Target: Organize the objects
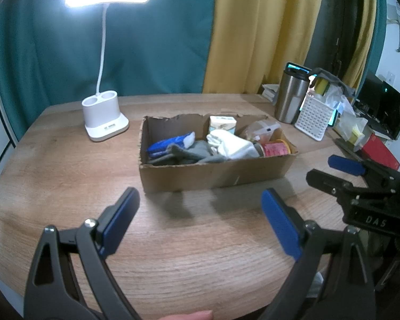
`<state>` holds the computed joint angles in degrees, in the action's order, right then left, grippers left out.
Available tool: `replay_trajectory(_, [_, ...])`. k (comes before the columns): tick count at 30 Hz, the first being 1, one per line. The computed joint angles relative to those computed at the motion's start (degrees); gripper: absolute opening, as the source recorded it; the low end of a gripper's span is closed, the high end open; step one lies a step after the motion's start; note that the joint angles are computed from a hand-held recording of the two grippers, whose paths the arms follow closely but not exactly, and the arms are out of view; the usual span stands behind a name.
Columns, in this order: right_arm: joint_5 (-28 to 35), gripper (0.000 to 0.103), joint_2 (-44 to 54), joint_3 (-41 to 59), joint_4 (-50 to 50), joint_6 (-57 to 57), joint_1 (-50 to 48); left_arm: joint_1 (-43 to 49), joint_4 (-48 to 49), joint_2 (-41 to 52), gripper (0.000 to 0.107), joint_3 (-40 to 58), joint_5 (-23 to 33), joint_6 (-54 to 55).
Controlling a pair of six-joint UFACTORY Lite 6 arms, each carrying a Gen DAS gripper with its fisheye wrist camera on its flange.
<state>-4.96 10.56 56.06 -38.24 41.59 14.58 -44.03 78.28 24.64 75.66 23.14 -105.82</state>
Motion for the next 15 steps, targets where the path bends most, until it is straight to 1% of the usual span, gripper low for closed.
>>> replay_trajectory(15, [0.0,0.072,1.1,1.0,-3.8,3.7,-0.4,0.4,0.6,0.1,0.094,-0.1,-0.4,-0.5])
